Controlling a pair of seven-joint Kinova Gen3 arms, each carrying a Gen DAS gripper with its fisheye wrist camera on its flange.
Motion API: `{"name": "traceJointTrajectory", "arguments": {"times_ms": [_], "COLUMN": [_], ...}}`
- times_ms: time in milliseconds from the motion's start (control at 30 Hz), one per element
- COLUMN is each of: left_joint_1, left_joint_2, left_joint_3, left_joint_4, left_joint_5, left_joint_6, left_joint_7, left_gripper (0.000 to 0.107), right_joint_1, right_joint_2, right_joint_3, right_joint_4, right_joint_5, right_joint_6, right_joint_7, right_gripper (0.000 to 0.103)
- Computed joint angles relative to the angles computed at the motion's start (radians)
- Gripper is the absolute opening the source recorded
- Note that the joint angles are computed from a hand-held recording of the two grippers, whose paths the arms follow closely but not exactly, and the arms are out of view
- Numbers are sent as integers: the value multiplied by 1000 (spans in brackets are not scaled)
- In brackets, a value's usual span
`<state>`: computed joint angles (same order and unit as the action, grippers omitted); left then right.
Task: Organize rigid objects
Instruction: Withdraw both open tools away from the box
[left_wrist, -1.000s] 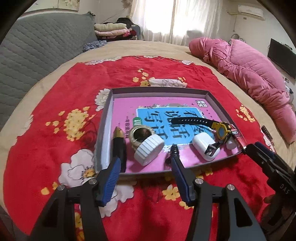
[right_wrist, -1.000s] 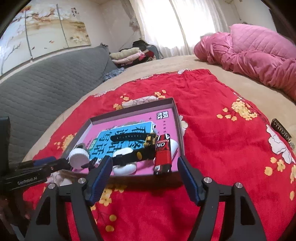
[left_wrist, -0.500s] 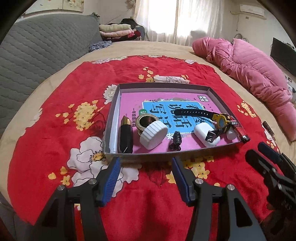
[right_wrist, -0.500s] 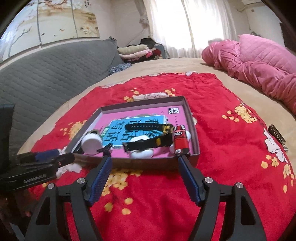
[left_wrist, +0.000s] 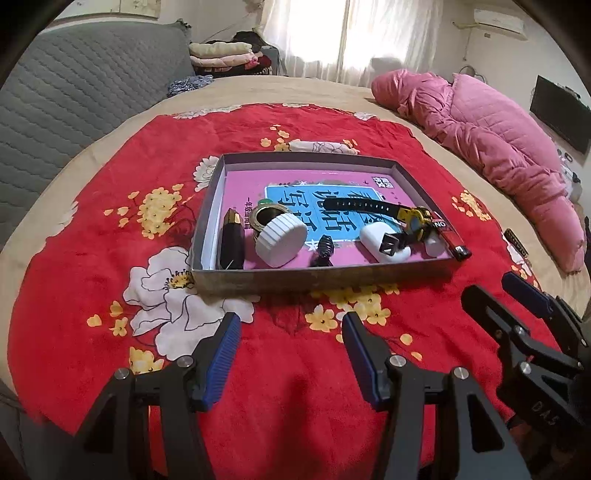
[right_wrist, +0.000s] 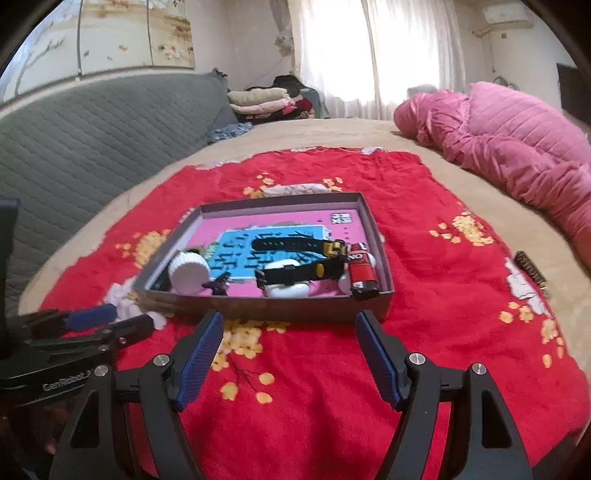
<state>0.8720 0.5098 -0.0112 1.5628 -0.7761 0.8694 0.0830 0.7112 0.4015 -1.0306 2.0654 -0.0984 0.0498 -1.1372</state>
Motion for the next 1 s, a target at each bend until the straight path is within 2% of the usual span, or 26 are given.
{"name": "traceJointTrajectory", "arguments": {"times_ms": [200, 500, 700, 900, 1000], "left_joint_1": [7, 6, 3, 26, 22], "left_joint_2": [-3, 8, 13, 22, 14], "left_joint_3": [-2, 2, 0, -15, -13], "left_joint_4": [8, 7, 15, 15, 30], "left_joint_5": [-7, -12, -3, -32, -41], "left_joint_6": [7, 16, 3, 21, 1], "left_joint_7": [19, 26, 34, 53, 70], "left_gripper": [56, 56, 56, 56, 56], "right_joint_1": [2, -31, -20, -17, -26], "right_joint_2": [-17, -45, -64, -44, -37], "right_joint_3": [1, 19, 17, 16, 22], "right_joint_4": [24, 57, 87, 76, 76], "right_joint_5": [4, 89, 143, 210, 228], "right_joint_6": [-24, -50, -105, -80, -75], "right_joint_7": [-17, -83, -165, -237, -247], "right_gripper": [76, 76, 76, 76, 76]}}
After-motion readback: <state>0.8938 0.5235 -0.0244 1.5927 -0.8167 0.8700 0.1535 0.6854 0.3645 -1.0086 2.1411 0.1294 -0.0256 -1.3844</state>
